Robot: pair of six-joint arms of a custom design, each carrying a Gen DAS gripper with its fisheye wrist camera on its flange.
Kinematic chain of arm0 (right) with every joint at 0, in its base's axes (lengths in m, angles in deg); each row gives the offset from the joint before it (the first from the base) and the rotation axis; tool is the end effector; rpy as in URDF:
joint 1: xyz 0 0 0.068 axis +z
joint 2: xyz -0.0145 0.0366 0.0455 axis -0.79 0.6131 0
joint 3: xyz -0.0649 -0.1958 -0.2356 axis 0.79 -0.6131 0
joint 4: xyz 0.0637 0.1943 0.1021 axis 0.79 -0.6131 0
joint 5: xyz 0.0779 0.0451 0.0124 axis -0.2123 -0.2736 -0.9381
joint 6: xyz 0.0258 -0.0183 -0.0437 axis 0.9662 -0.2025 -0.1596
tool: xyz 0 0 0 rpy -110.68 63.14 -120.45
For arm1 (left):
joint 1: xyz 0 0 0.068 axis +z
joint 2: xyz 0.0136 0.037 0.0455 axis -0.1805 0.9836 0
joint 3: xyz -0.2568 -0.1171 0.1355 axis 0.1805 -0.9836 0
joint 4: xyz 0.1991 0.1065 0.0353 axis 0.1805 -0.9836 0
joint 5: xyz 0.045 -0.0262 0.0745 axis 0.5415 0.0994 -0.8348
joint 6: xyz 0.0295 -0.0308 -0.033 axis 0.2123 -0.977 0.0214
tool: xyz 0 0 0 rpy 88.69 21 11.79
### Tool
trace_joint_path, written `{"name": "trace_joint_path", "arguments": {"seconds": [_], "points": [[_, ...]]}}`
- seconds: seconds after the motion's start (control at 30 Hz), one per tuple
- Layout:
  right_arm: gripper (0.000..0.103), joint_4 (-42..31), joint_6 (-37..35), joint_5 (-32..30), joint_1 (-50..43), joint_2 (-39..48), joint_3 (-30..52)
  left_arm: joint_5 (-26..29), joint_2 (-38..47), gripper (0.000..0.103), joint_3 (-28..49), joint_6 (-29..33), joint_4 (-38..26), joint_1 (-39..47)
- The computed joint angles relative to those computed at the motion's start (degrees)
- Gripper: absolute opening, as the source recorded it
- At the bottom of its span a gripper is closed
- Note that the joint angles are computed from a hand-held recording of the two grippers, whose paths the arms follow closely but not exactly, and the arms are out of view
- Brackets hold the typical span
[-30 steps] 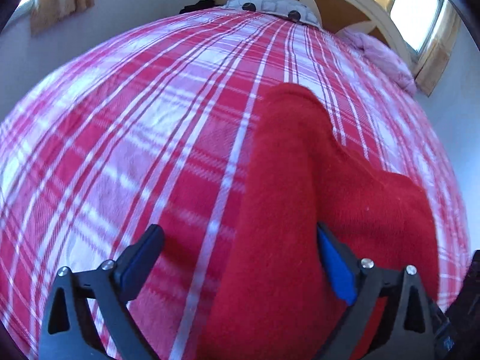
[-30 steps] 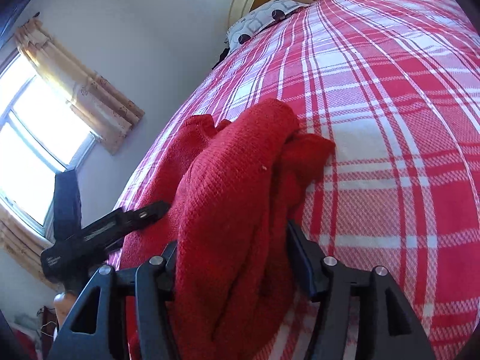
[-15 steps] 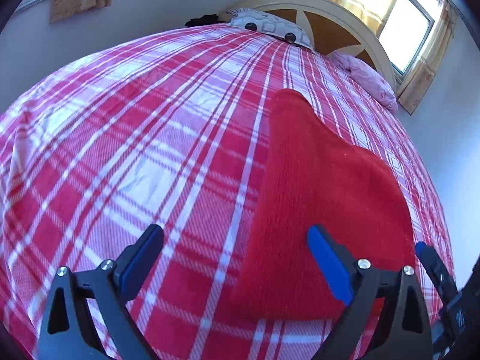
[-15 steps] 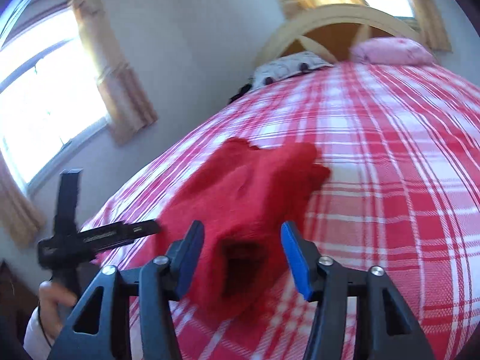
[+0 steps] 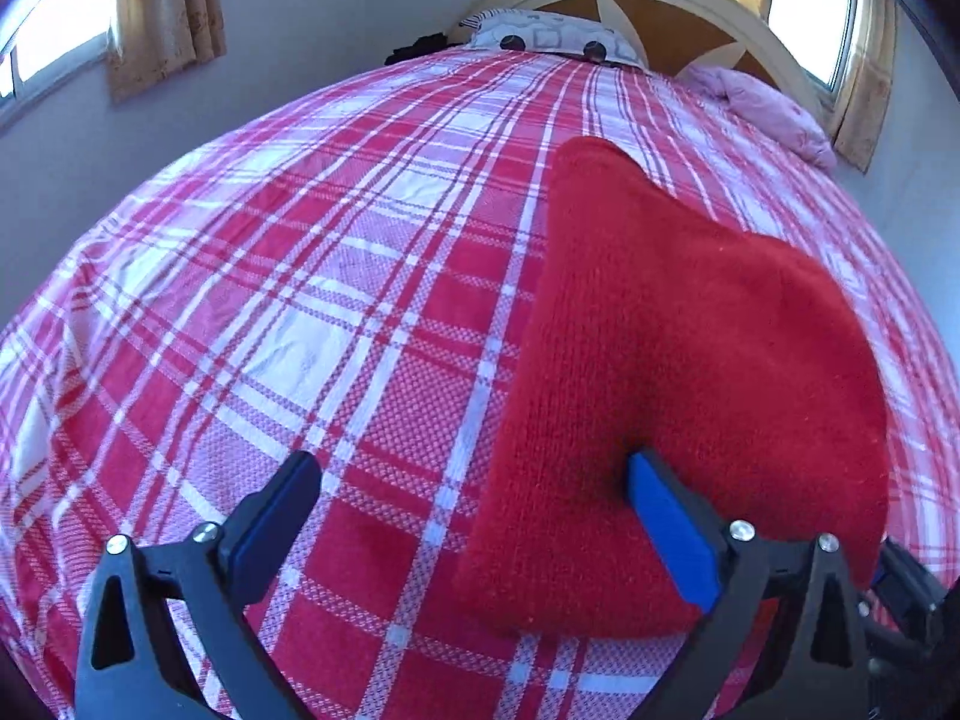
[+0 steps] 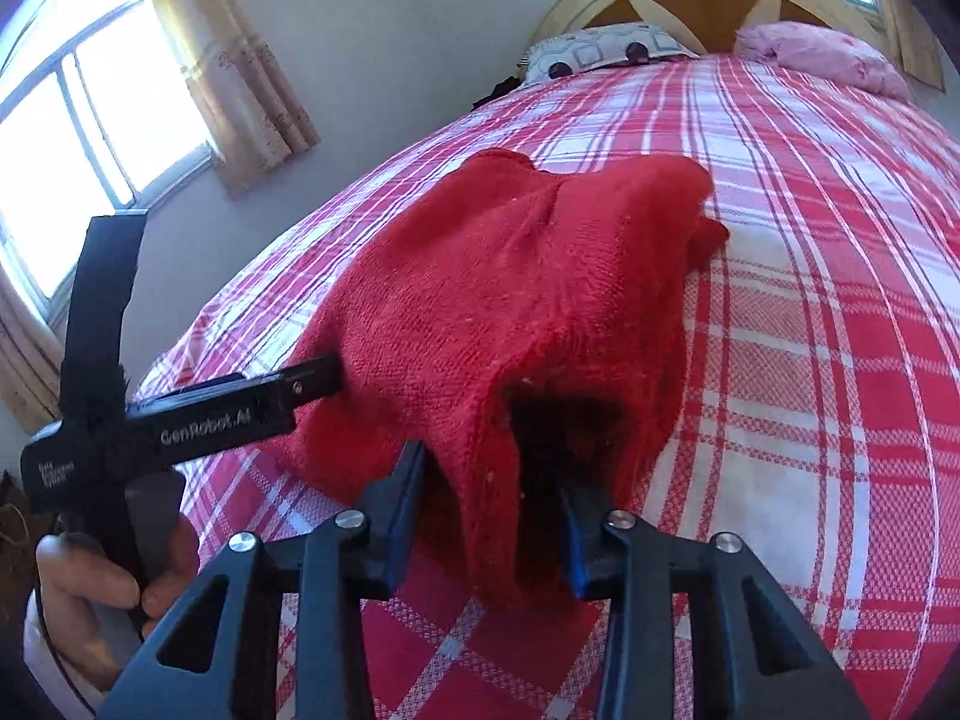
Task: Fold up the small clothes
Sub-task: 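Press the bundle flat and open both tools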
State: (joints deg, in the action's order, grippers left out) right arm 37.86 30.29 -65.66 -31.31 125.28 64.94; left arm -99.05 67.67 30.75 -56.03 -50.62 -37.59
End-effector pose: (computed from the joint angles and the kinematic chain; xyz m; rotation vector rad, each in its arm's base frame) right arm 0.1903 0.0747 0.2172 0.0173 2.3584 0.4453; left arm 0.2686 -0.1301 0.2289 0.0677 2.4913 -0.1004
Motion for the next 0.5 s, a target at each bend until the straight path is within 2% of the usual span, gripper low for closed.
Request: {"name": "trace_joint_path", "arguments": {"seconds": [0.1, 0.27, 0.33, 0.43, 0.5], "points": [[0.036, 1.3, 1.0, -3.1, -3.0, -1.3, -1.8, -3.1, -0.3, 0.103, 0.3, 1.2, -1.6, -1.7], [0.036, -1.8, 2.6, -1.8, -2.6, -6.8, -3.6, -8.6, -1.3, 0.103, -0.6, 2.3, -2.2, -4.6], [0.041, -5.0, 3.9, -1.2, -2.9, -9.4, -4.0, -9.8, -1.7, 0.103, -0.4, 1.9, -3.3, -5.3], [0.045, -5.1, 7.8, -7.6, -7.6, -12.6, -7.0, -11.2, -2.7, 0.103, -0.7, 1.2, -4.0, -6.3], [0.047, -7.3, 10.8, -6.2, -6.8, -15.7, -7.5, -11.5, -3.3, 0.103, -1.2, 0.8, -4.4, -6.9]]}}
